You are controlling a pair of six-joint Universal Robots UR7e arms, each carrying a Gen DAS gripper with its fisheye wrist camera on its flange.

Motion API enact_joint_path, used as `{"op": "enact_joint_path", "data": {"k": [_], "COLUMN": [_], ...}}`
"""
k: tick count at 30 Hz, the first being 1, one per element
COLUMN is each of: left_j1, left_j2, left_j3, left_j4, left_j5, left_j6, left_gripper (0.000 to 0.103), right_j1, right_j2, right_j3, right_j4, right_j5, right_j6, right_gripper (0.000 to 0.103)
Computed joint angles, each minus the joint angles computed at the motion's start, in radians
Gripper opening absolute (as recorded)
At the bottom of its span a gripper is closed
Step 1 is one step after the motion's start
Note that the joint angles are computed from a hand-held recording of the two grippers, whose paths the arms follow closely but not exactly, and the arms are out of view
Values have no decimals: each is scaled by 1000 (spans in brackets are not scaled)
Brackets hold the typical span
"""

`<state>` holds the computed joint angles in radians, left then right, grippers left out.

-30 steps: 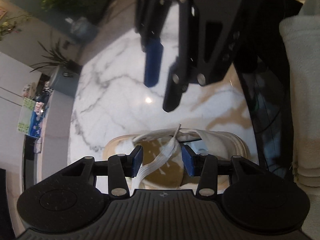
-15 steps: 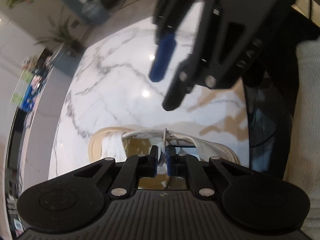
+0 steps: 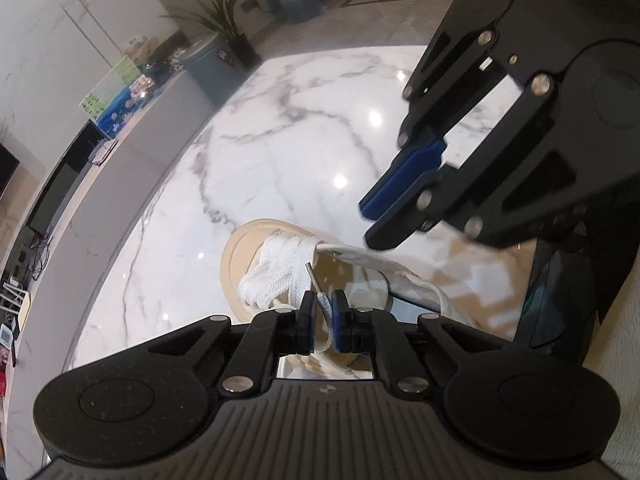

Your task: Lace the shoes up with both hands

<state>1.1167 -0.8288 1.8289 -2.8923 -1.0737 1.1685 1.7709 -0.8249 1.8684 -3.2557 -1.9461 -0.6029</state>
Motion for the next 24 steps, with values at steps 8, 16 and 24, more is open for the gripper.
{"op": "enact_joint_path", "data": {"k": [8,16,24], "left_j1": [3,0,0], "left_j2": [-3,23,26], "left_j3": [3,-15,-15], "left_j4": [5,38,37], "left_j5": [-8,11,5], "left_j6": [-5,27,55], "left_gripper": [7,7,7], "right_j1": [1,-16,-20], "right_j2": [35,25,27], "right_j3": [-53,-43,-43], "right_j4": [41,37,33], "right_j5": [-28,-27,-21], "right_j6": [54,124,112], "right_gripper": [1,1,1]}}
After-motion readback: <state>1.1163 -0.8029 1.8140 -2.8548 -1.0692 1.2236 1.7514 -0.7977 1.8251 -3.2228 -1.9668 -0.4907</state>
